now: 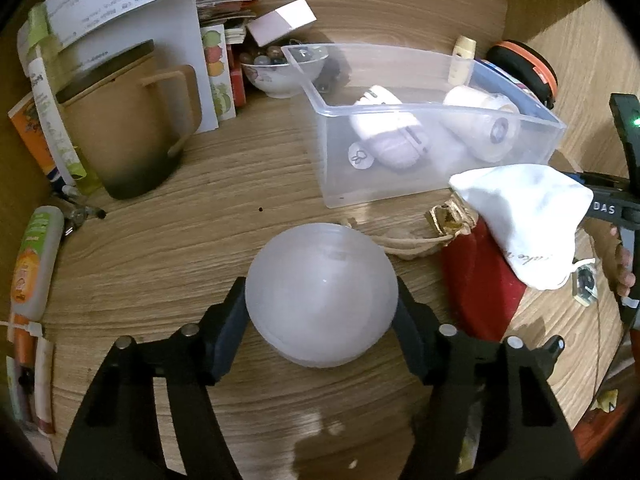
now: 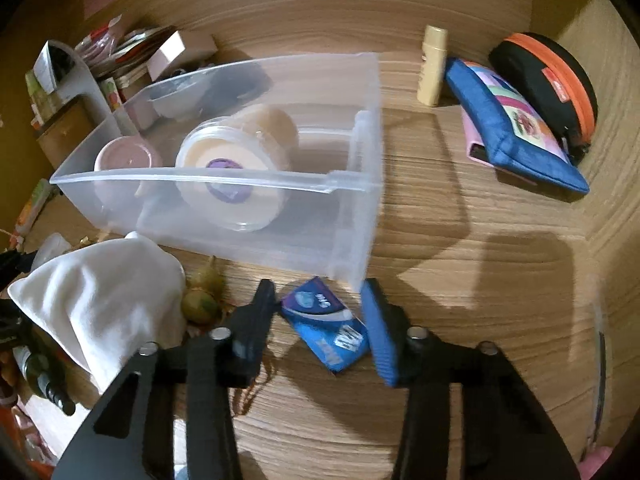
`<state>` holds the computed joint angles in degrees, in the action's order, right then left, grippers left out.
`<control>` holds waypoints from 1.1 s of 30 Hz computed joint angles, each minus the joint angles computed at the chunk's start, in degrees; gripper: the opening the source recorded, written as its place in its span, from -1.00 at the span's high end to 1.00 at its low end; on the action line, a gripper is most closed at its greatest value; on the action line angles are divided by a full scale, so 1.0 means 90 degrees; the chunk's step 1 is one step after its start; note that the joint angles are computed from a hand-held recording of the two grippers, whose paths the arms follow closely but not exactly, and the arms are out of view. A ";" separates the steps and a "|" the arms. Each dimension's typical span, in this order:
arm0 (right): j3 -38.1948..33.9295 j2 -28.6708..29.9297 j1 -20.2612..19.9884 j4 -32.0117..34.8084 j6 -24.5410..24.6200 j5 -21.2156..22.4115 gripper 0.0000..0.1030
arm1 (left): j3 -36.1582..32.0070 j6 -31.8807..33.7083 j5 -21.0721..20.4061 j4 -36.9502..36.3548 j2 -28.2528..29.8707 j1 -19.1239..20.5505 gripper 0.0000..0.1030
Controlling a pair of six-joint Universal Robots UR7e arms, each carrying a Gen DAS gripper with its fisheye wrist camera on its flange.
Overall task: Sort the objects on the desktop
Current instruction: 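Grasp the white round lid with left tool while right tool grasps the blue Max card pack, then carry the white lid and blue card pack over the clear box, release both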
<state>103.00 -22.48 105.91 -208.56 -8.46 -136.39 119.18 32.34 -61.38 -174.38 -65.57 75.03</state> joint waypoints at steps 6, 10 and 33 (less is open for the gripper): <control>0.0363 -0.0202 -0.0014 -0.0046 0.0286 0.0171 0.25 | 0.0024 -0.0036 0.0023 -0.0057 -0.0006 0.0000 -0.26; 0.0332 -0.0107 0.0043 -0.0166 0.0008 -0.0009 0.21 | 0.0031 -0.0030 0.0046 -0.0094 -0.0001 0.0003 -0.26; 0.0653 -0.0356 0.0205 -0.0680 -0.0377 0.0395 0.52 | 0.0089 -0.0204 0.0151 -0.0695 -0.0034 0.0017 -0.25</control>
<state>108.88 -25.68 107.75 -214.68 -11.85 -132.83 119.98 30.50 -60.02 -180.64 -65.87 75.18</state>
